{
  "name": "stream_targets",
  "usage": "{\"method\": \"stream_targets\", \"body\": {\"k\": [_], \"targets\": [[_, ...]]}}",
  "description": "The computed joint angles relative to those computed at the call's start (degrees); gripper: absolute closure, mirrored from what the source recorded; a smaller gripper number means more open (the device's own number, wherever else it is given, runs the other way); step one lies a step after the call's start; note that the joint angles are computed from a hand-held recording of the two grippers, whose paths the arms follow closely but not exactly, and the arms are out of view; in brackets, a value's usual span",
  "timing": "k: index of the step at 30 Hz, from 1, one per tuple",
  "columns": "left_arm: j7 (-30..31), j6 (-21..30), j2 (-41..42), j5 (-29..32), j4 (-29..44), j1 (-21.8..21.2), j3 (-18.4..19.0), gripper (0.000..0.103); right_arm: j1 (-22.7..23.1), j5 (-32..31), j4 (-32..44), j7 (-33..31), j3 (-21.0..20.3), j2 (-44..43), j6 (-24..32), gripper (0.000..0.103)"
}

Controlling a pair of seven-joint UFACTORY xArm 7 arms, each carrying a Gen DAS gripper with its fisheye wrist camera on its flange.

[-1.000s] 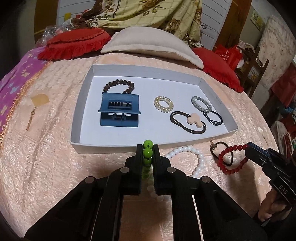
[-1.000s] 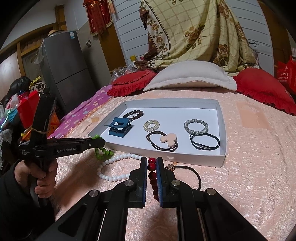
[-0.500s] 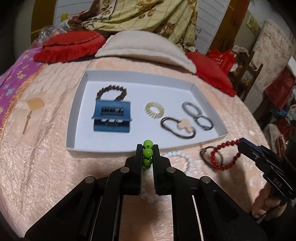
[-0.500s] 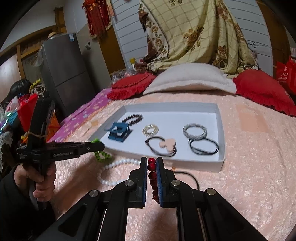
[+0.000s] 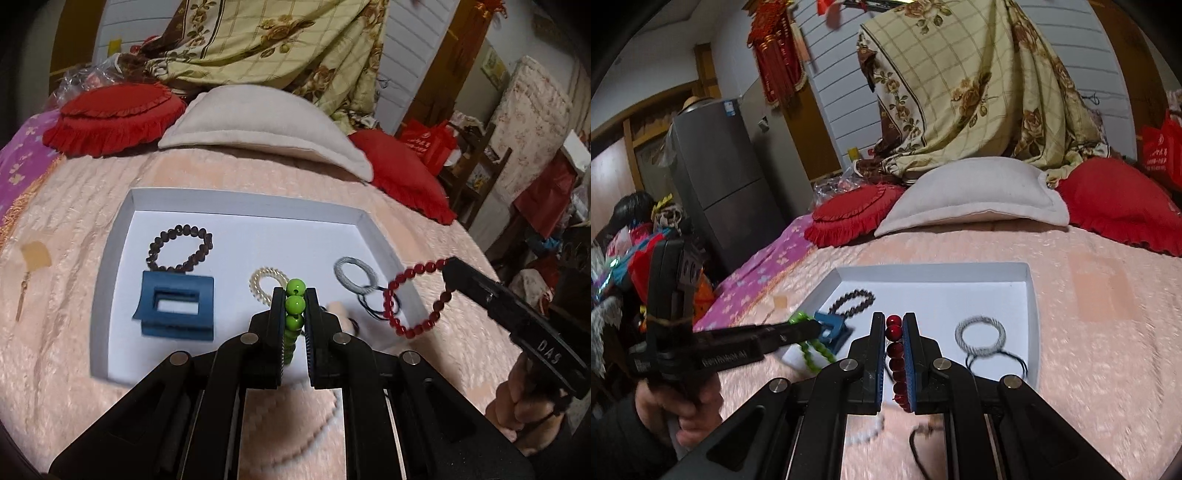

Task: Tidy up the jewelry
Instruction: 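Carry the green and red bracelets into the tray and open both grippers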

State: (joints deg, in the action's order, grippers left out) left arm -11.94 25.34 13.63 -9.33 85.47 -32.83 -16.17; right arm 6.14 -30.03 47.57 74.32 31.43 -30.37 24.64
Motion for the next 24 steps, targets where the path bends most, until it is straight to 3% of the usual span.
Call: {"method": "stream_targets", "body": {"k": [6, 11, 15, 17, 19, 21, 22, 24], "targets": [[-6.3, 4.0, 5.5, 5.7, 5.0, -2.7, 2.2, 0.095, -3.4, -3.2, 3.9, 2.6, -1.0, 8.6, -2.7, 0.094], [-12.4, 6.6, 6.0, 13.4, 5.8, -5.4, 5.0, 0.095, -3.5, -7.4, 5.7, 7.4, -4.7, 16.1, -8.6, 0.094], [-14.1, 10.3, 7.0, 14.8, 7.0, -4.9, 5.0, 0.095, -3.4, -8.9, 5.6, 12.1, -8.3, 19.2, -8.7, 0.094], [-14.6, 11.1, 7.2, 16.4, 7.4, -5.2, 5.3, 0.095, -1.4, -5.7, 5.1, 11.2, -11.2, 19.8, -7.4, 0.094], [-14.7, 11.2, 7.1, 16.5, 7.3, -4.9, 5.0, 0.095, -0.5, -5.7, 4.6, 12.4, -13.0, 19.6, -7.7, 0.094], [-14.0, 11.3, 7.0, 15.3, 7.2, -4.1, 4.4, 0.093, 1.0, -5.2, 5.7, 11.3, -13.9, 19.8, -4.7, 0.094], [-13.7, 11.4, 6.9, 14.7, 7.1, -3.9, 4.2, 0.091, 1.7, -5.1, 6.1, 10.8, -14.4, 19.8, -3.5, 0.094], [-13.6, 11.1, 6.4, 14.4, 6.7, -3.7, 4.1, 0.085, 2.3, -6.6, 6.6, 11.5, -14.5, 19.1, -1.1, 0.077]]}}
